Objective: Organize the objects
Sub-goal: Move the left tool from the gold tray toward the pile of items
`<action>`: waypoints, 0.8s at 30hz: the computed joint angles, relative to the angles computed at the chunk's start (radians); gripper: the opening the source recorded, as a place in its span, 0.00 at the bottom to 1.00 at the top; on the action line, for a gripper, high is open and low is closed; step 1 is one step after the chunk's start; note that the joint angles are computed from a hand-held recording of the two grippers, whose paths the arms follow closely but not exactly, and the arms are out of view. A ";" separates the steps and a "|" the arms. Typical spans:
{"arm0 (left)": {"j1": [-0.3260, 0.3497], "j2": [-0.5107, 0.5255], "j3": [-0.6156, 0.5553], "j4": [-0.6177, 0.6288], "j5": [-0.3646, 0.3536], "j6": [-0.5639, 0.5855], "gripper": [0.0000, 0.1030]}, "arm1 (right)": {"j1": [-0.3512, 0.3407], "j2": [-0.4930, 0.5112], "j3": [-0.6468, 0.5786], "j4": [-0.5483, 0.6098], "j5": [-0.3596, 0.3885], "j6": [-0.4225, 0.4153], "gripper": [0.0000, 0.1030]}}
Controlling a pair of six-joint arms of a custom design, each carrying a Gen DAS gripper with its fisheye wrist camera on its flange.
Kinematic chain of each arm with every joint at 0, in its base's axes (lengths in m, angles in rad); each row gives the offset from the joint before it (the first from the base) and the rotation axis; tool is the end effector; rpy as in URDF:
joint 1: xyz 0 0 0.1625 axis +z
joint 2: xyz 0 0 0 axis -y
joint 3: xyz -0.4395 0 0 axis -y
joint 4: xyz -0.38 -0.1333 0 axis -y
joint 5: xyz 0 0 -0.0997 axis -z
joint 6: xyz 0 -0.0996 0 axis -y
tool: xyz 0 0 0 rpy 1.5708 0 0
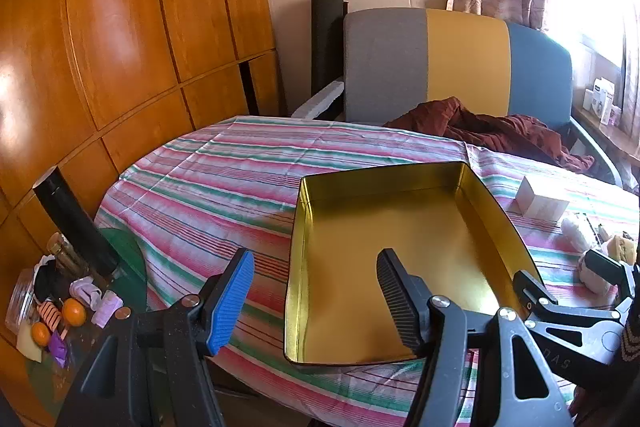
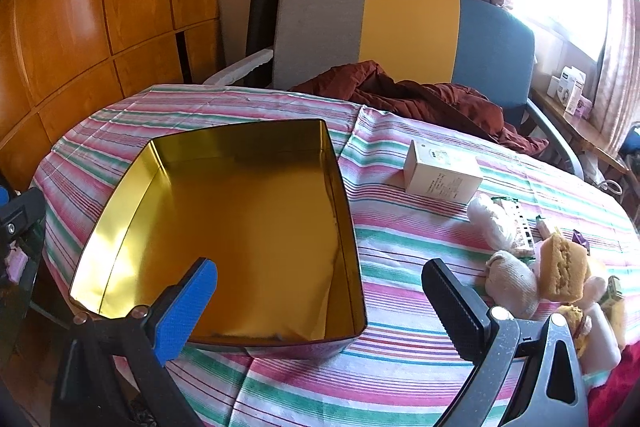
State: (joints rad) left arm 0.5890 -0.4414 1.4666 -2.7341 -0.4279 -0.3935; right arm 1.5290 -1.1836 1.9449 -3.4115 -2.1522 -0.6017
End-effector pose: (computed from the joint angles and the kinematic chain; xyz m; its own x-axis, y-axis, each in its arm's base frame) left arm -0.4568 -0.5745 -0.0018 -0.6249 0.0434 -0.7795 0.6323 0.6138 -0.4727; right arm 0.0551 -0.5643 0.3559 -0.6828 0.1608 0.7127 -0.4449 0.6823 -0.5801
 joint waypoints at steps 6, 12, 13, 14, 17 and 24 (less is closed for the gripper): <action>-0.002 0.008 -0.010 0.008 -0.011 0.013 0.63 | -0.009 -0.011 0.002 -0.001 0.003 0.010 1.00; 0.017 0.000 -0.023 0.011 -0.162 0.049 0.63 | -0.030 -0.030 0.009 -0.001 0.010 0.020 1.00; 0.031 -0.009 -0.021 -0.008 -0.253 0.068 0.63 | -0.036 -0.034 0.011 -0.004 0.013 0.022 1.00; 0.041 -0.013 -0.025 -0.010 -0.313 0.072 0.63 | -0.044 -0.042 0.014 -0.004 0.015 0.027 1.00; 0.068 -0.014 -0.051 0.021 -0.469 0.059 0.65 | -0.067 -0.070 0.024 -0.008 0.022 0.040 1.00; 0.059 0.049 -0.142 0.033 -0.595 0.200 0.65 | -0.146 -0.180 0.062 -0.001 0.024 0.103 1.00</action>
State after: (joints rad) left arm 0.6479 -0.3921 1.3251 -2.7014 -1.0226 -0.1935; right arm 1.3831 -1.3634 2.0073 -3.4126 -2.1284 -0.4991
